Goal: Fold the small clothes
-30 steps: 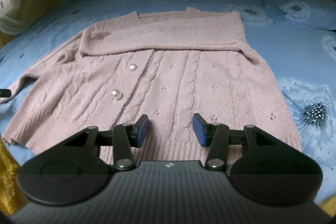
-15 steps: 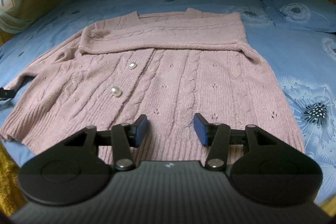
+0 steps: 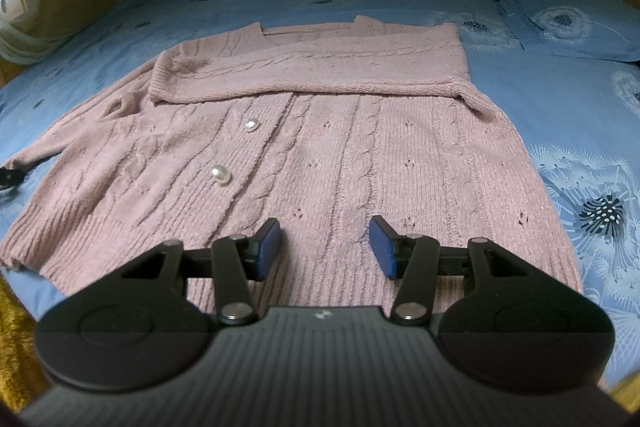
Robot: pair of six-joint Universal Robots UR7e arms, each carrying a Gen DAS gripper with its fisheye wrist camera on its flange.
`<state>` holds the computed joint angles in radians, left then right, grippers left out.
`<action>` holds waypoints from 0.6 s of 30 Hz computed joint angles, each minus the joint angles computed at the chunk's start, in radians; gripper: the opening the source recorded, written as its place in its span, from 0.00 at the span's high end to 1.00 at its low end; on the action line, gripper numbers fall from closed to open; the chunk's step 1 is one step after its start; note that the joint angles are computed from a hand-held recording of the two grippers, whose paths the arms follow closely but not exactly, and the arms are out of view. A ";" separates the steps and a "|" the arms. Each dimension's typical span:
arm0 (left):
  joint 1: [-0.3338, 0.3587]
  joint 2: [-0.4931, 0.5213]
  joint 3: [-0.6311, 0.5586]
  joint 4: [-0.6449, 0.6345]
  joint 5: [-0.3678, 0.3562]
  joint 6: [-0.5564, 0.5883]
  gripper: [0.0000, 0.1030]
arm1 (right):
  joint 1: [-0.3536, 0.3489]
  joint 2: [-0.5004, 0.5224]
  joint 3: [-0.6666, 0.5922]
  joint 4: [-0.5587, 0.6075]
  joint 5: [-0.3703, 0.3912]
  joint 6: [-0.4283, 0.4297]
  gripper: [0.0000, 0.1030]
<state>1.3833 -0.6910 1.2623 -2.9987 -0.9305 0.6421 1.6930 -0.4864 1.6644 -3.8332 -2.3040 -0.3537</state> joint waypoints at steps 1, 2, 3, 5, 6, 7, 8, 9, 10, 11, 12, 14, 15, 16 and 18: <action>0.001 0.003 -0.006 0.004 0.000 -0.010 0.06 | 0.000 0.000 -0.002 0.001 -0.002 0.000 0.49; 0.001 0.007 -0.010 -0.001 0.001 -0.011 0.07 | 0.002 0.003 -0.005 0.002 -0.005 0.002 0.49; 0.002 0.011 -0.013 -0.006 -0.005 -0.011 0.08 | 0.002 0.003 -0.006 0.003 -0.007 0.002 0.49; 0.007 0.013 -0.010 -0.029 -0.031 -0.007 0.21 | 0.003 0.004 -0.008 0.005 -0.007 0.004 0.49; 0.009 0.012 -0.005 -0.038 -0.049 -0.005 0.26 | 0.003 0.003 -0.007 0.007 -0.006 0.007 0.49; 0.010 0.010 -0.003 -0.042 -0.059 -0.005 0.36 | 0.003 0.003 -0.008 0.008 -0.006 0.010 0.49; 0.010 0.007 0.001 -0.047 -0.070 -0.002 0.49 | 0.004 0.002 -0.007 0.009 -0.006 0.013 0.49; 0.011 0.005 0.000 -0.044 -0.085 0.000 0.56 | 0.004 0.001 -0.006 0.012 -0.004 0.018 0.49; 0.012 0.005 -0.003 -0.042 -0.098 -0.004 0.68 | 0.003 -0.001 -0.005 0.014 -0.002 0.021 0.49; 0.013 0.004 -0.009 -0.035 -0.105 -0.014 0.76 | 0.002 -0.003 -0.004 0.017 -0.001 0.029 0.49; 0.013 0.004 -0.022 -0.016 -0.111 -0.043 0.79 | 0.002 -0.005 -0.004 0.019 0.000 0.041 0.49; 0.013 0.003 -0.042 -0.002 -0.122 -0.094 0.84 | 0.001 -0.010 -0.004 0.022 0.006 0.069 0.49; 0.011 0.005 -0.052 -0.010 -0.127 -0.106 0.84 | 0.001 -0.014 -0.005 0.023 0.010 0.074 0.49; 0.007 0.005 -0.057 -0.030 -0.133 -0.105 0.85 | 0.002 -0.017 -0.007 0.021 0.013 0.072 0.49; -0.006 0.014 -0.075 -0.079 -0.133 -0.077 0.85 | 0.003 -0.021 -0.010 0.013 0.018 0.062 0.49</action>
<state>1.3769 -0.6766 1.1871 -3.0779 -1.0636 0.5646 1.6957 -0.5073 1.6540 -3.8203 -2.2861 -0.2913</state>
